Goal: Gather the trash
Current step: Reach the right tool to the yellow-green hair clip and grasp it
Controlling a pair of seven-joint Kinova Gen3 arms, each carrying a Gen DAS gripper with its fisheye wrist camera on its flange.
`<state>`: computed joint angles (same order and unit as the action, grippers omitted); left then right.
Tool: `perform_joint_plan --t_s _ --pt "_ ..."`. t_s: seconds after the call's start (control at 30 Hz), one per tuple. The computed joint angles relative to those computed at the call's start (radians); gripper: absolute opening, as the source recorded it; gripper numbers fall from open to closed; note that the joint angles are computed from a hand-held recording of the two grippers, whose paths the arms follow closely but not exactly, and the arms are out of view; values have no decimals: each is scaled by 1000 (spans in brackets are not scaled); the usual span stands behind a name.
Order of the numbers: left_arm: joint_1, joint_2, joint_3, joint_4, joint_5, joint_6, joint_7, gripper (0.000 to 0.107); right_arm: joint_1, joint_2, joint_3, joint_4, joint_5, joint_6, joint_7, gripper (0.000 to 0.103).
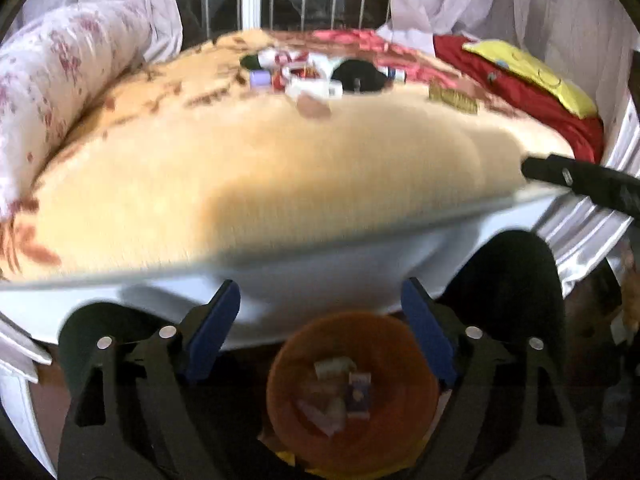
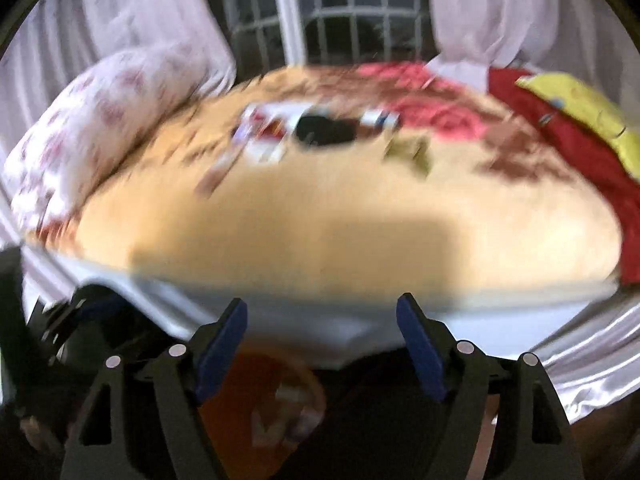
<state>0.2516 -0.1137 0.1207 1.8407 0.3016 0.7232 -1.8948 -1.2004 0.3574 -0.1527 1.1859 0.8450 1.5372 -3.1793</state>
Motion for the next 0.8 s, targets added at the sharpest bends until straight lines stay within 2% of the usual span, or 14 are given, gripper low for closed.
perform_joint_plan --t_s 0.1,0.2,0.27,0.37,0.63,0.67,0.73,0.8 --pt "-6 23 12 -24 3 -13 31 81 42 1 33 -10 35 19 27 81" --pt "-3 46 -4 -35 49 -17 6 81 110 37 59 -55 36 15 97 83" --pt "-7 49 -3 -30 49 -23 -7 81 165 67 79 -91 10 -5 158 83" --pt "-3 41 13 -18 8 -41 16 81 219 94 105 -104 -31 -43 187 84" --pt "-16 68 -6 -29 59 -39 -30 81 298 136 146 -148 -141 -87 215 84" --pt "-19 72 -7 -32 66 -34 -33 81 305 138 149 -147 -154 -94 210 83" --pt "-25 79 -8 -38 77 -27 -39 81 314 141 153 -145 -171 -103 213 74" --pt "-29 89 -5 -50 80 -19 -36 81 316 149 158 -147 -177 -100 219 59"
